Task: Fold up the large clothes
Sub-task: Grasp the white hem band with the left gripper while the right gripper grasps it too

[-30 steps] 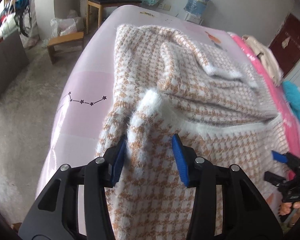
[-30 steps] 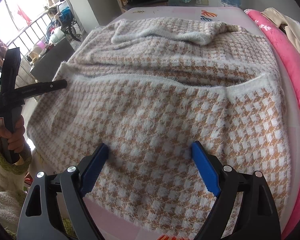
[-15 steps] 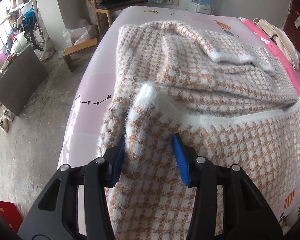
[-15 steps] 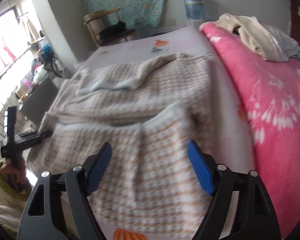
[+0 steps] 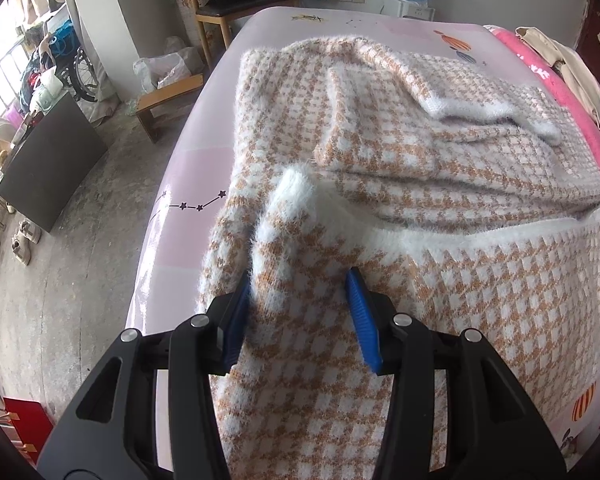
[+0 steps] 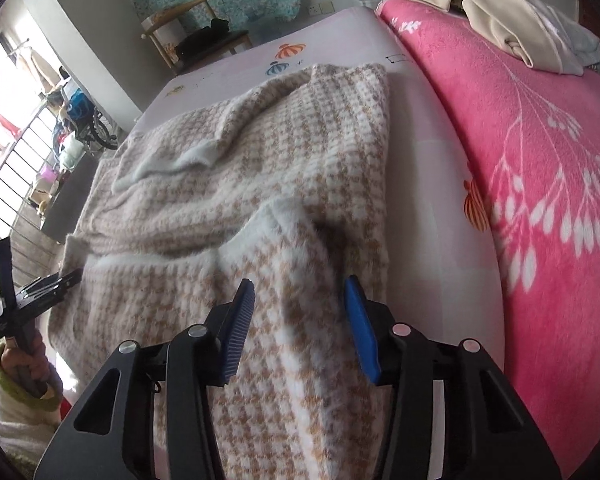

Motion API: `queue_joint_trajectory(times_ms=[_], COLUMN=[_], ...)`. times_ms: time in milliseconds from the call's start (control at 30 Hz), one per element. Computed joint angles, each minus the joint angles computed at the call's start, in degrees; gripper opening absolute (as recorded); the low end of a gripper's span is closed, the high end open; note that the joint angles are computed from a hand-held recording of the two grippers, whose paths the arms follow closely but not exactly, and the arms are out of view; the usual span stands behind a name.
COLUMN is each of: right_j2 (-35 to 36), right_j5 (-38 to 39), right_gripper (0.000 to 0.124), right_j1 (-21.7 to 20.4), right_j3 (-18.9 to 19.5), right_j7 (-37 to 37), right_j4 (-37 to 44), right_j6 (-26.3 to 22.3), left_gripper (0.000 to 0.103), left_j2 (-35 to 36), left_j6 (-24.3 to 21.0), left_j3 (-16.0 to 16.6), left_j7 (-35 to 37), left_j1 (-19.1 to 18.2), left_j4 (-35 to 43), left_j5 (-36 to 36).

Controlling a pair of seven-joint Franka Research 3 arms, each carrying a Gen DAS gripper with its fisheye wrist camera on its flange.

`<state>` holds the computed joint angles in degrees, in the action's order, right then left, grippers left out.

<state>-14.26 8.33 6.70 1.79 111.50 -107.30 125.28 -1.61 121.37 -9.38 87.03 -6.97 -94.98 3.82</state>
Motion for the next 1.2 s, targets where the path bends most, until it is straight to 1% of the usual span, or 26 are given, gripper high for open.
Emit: queue_joint_trajectory(times_ms=[133, 200, 400, 633, 867, 1000, 1033, 1100, 1167, 1200], right_j2=[0.3, 1.5, 4.2, 3.9, 4.5, 5.0, 5.2, 5.3, 5.2, 4.9], right_j5=[-0.5, 0.0, -0.2, -1.0, -1.2, -3.2, -4.3, -6.4, -7.5, -8.0], right_gripper=[0.042, 0.04, 0.039, 0.039, 0.039, 0.039, 0.038, 0.026, 0.017, 0.015], right_j1=[0.1, 0.1, 0.3, 0.6, 0.7, 0.7, 0.8, 1.0, 1.3, 1.4], right_j3=[0.2, -0.1, -0.3, -0.3, -0.3, 0.1, 0.4, 0.8, 1.1, 1.2], right_j7=[-0.2, -0.4, -0.9, -1.0, -0.9, -0.5, -0.1, 0.5, 1.0, 1.3], right_j4=[0.4, 1.3, 3.5, 3.6, 3.8, 4.4, 4.7, 5.2, 5.4, 5.3], right_j6=[-1.3, -1.5, -2.2, -3.6, -3.1, -3.3, -3.5, -4.2, -4.1, -4.0], left_gripper=[0.045, 0.045, 0.045, 0.045, 0.045, 0.045, 0.045, 0.045, 0.041, 0.036], left_j2=[0.4, 0.5, 0.6, 0.4, 0.3, 0.3, 0.2, -0.2, -1.0, -1.6], left_j6=[-0.6, -0.8, -0.9, -0.9, -1.1, -0.7, -0.4, 0.4, 1.7, 2.3], left_j3=[-0.2, -0.3, -0.5, -0.5, -0.6, -0.6, -0.6, -0.6, -0.5, -0.4], left_j7=[-0.5, -0.6, -1.1, -1.4, -2.1, -2.1, -2.3, -2.5, -2.8, -3.0], left_j1=[-0.2, -0.3, -0.5, -0.6, -0.9, -0.9, -0.9, -0.9, -0.8, -0.8], left_j4=[0.6, 0.9, 1.0, 0.8, 0.7, 0.6, 0.4, -0.2, -1.4, -2.0], left_j5=[1.1, 1.4, 2.3, 2.8, 3.5, 3.5, 3.6, 3.6, 3.6, 3.7])
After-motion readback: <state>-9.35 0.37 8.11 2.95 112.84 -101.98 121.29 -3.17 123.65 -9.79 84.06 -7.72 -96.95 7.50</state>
